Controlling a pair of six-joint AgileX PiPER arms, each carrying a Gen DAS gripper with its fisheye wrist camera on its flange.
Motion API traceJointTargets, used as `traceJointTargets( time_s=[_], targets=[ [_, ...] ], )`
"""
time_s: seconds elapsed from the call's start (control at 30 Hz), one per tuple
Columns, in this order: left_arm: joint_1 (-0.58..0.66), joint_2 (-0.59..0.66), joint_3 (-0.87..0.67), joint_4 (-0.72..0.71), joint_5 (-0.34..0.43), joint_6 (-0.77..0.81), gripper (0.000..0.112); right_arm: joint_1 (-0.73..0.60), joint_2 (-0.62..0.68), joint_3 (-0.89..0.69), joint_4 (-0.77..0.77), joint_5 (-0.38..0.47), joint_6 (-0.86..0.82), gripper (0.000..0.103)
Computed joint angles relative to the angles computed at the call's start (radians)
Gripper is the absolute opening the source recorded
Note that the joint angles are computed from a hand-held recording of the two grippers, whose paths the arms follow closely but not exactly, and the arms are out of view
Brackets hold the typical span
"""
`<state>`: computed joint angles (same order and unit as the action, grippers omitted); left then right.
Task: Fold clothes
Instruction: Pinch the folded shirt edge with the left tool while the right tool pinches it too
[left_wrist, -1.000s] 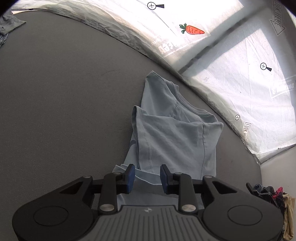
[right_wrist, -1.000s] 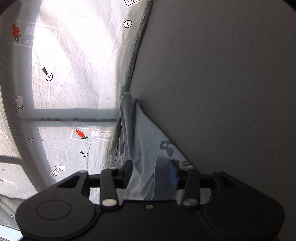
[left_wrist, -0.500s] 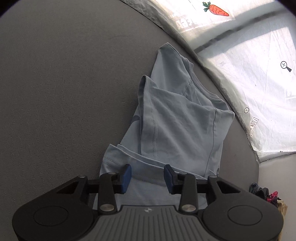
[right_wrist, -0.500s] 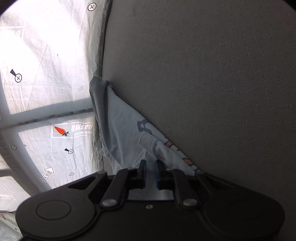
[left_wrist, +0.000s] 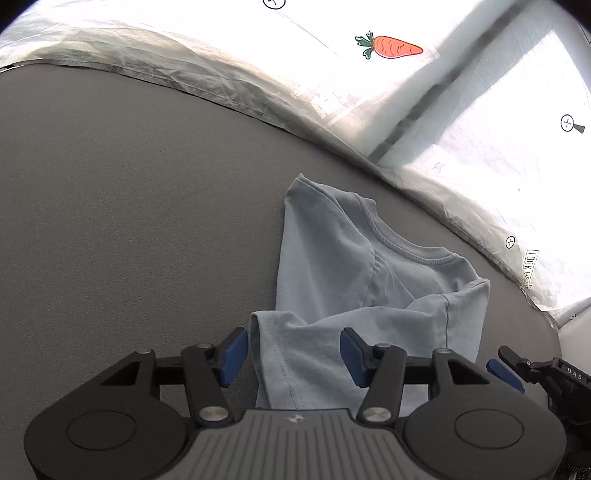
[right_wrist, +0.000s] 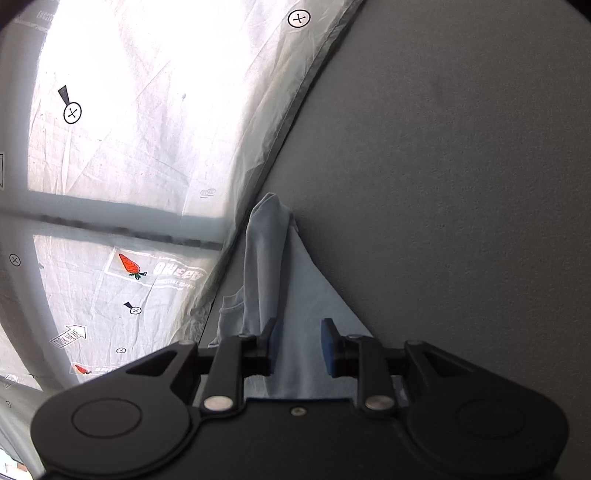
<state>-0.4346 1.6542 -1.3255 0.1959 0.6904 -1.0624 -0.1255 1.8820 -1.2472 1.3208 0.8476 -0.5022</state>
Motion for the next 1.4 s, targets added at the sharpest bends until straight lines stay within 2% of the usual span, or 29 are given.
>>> traceJointTargets(
  time_s=[0.07,0.1,0.17,0.23,0.43,0.57,0.67,0.77,0.9,0.97,1.13,1.3,1.4],
  targets=[
    [-0.007,0.038,-0.033,0.025,0.026,-0.019,0.036,0.025,0.023,-0.037,-0.003,-0.030,0.006,0.012],
    [-0.006,0.051,-0.044,0.022,0.035,-0.014,0.022,0.036,0.035,-0.058,-0.012,-0.042,0.017,0.010],
    [-0.008,0.043,-0.020,0.030,0.003,-0.043,0.018,0.050,0.053,-0.080,-0.015,-0.054,0.021,0.009],
    [-0.006,0.015,0.019,0.025,-0.029,-0.076,0.006,0.060,0.060,-0.086,-0.009,-0.058,0.010,0.006],
    [0.003,-0.066,0.122,0.024,-0.073,-0.220,0.006,0.120,0.133,-0.213,-0.090,-0.085,0.051,0.006],
    [0.013,-0.076,0.164,-0.015,-0.081,-0.218,0.006,0.150,0.225,-0.345,-0.140,-0.089,0.115,0.005],
    [0.027,-0.083,0.182,-0.045,-0.104,-0.208,0.007,0.178,0.307,-0.484,-0.241,-0.089,0.200,0.004],
    [0.028,-0.080,0.177,-0.047,-0.097,-0.193,0.008,0.200,0.390,-0.630,-0.370,-0.081,0.310,0.002],
    [0.026,-0.082,0.163,-0.050,-0.068,-0.183,0.013,0.191,0.443,-0.732,-0.406,-0.055,0.369,0.002],
    [0.019,-0.086,0.151,-0.036,-0.042,-0.182,0.019,0.182,0.411,-0.705,-0.392,-0.058,0.332,0.005],
    [-0.021,-0.108,0.127,0.013,0.041,-0.219,0.031,0.133,0.231,-0.474,-0.340,-0.066,0.182,0.007],
    [-0.114,-0.172,0.136,0.105,0.153,-0.313,0.041,0.033,0.008,-0.150,-0.317,-0.029,0.039,0.010],
    [-0.178,-0.243,0.181,0.145,0.200,-0.420,0.042,-0.048,-0.122,0.040,-0.304,0.000,-0.028,0.013]
  ],
)
